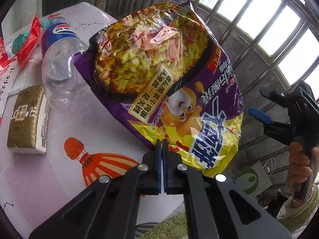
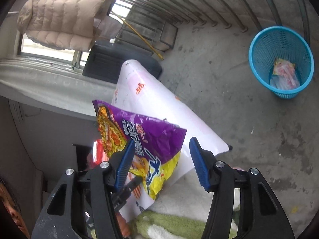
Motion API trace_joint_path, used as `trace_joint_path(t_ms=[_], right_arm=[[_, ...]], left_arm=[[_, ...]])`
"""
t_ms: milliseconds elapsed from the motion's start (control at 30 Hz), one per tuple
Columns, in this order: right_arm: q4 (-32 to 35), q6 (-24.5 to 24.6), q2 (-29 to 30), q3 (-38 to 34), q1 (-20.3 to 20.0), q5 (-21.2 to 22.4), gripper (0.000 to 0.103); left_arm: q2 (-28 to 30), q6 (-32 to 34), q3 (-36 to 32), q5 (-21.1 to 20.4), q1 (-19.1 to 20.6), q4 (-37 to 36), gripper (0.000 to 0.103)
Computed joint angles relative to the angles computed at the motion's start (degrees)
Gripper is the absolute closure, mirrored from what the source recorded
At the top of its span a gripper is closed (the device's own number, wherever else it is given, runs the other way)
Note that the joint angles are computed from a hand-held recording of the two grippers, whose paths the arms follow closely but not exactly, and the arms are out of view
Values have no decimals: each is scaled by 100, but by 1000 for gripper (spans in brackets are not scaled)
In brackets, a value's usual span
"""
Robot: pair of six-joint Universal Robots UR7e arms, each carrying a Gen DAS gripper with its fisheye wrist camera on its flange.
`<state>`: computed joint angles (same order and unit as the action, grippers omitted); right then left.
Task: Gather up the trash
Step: 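Grasp the purple noodle bag with the right tool and lift it, then move the open left tool to the gold tissue pack while the right tool holds the noodle bag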
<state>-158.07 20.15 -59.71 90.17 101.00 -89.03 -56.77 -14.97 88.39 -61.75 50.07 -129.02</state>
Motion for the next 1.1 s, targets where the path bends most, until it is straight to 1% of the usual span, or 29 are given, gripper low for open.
trace_joint_path(t_ms=[100,167,233,300,333,400,500,533,633,700,767,800,833,900,967,1000,1033,1100], right_arm=[[-180,164,156,-70,-204,465,46],[-144,160,246,-128,-292,666,44],[-62,151,311,-160,-362,924,44],[21,64,377,-213,-389,1187,44],[97,-56,349,-212,-387,1289,43],[251,-329,408,-331,-312,1297,42],[508,-720,450,-474,-212,1128,42],[574,-768,459,-490,-190,1035,42],[647,-847,484,-475,-182,995,44],[689,-897,534,-497,-160,967,49],[717,-955,518,-458,-138,852,60],[723,-980,515,-439,-126,799,63],[730,-1002,522,-436,-101,718,69],[762,-1050,532,-430,-43,529,76],[750,-1118,530,-405,-5,401,91],[725,-1108,521,-382,-10,444,92],[688,-1086,514,-353,-25,522,96],[587,-1080,510,-332,-26,600,98]], left_arm=[[18,29,-76,33,-8,63,102],[18,25,-107,36,-15,96,102],[31,34,-138,45,-13,112,102],[54,22,-162,63,-37,122,102],[57,21,-170,69,-40,128,102],[69,18,-191,72,-40,133,102],[86,19,-208,77,-47,130,102],[87,17,-215,77,-47,137,102],[79,10,-232,65,-47,157,102],[82,1,-243,59,-50,158,102],[86,-1,-246,55,-53,148,102],[83,-4,-247,58,-55,145,102],[82,-1,-240,78,-62,131,102],[77,8,-220,153,-78,101,102],[64,-3,-195,202,-85,29,102],[45,-6,-188,178,-77,-18,102],[23,-14,-181,162,-73,-67,102],[-44,28,-130,153,-88,-255,102]])
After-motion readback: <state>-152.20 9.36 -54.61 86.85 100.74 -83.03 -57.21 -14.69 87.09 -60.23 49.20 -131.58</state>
